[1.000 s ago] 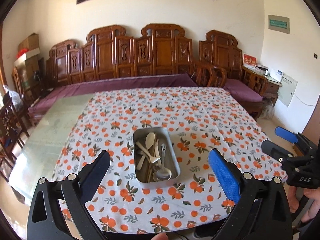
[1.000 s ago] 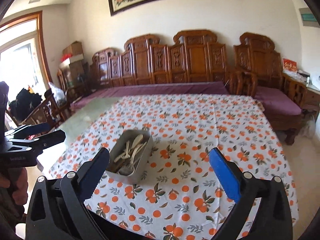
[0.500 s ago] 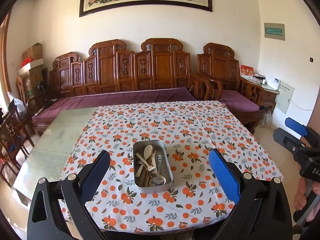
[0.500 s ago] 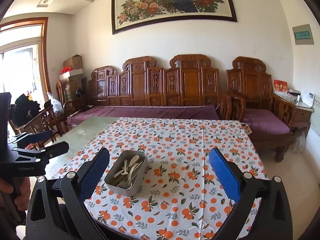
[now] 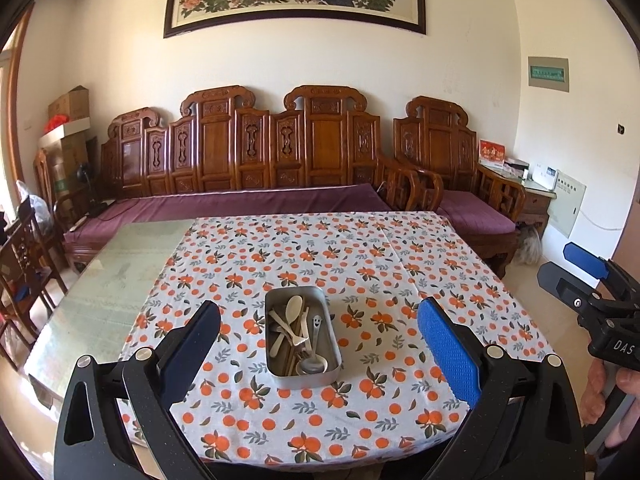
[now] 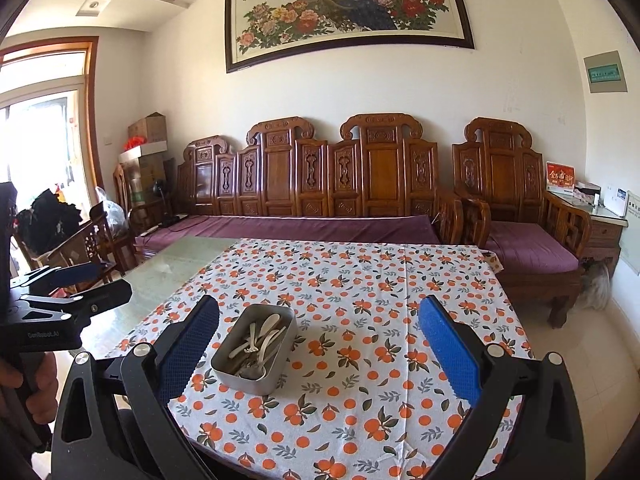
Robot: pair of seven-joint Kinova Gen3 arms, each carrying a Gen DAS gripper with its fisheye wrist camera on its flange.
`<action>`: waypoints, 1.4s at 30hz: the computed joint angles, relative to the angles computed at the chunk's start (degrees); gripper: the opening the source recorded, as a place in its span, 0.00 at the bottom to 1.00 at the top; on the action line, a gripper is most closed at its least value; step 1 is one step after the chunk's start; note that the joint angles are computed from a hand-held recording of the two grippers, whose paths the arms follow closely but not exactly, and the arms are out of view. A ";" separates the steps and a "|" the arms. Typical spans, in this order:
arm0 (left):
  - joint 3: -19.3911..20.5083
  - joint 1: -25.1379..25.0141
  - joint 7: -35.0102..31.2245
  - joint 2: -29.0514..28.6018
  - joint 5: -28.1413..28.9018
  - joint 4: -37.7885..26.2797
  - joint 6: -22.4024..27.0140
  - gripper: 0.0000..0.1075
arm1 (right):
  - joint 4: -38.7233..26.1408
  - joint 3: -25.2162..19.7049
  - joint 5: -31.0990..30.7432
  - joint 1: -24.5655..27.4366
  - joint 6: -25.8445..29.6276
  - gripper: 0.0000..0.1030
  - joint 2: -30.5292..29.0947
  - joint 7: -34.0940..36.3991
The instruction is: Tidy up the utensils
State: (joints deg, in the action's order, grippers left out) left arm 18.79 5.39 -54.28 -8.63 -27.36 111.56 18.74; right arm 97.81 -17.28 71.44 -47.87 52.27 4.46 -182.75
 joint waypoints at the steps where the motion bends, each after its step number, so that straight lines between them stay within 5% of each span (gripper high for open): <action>1: 0.17 -0.16 0.28 0.03 -0.24 0.03 -0.04 0.88 | -0.04 0.03 0.09 0.01 0.03 0.98 0.10 -0.04; 42: 0.76 -0.71 2.07 -0.06 -1.80 0.47 -0.30 0.88 | 0.14 0.10 -0.01 0.13 -0.31 0.98 0.00 -0.14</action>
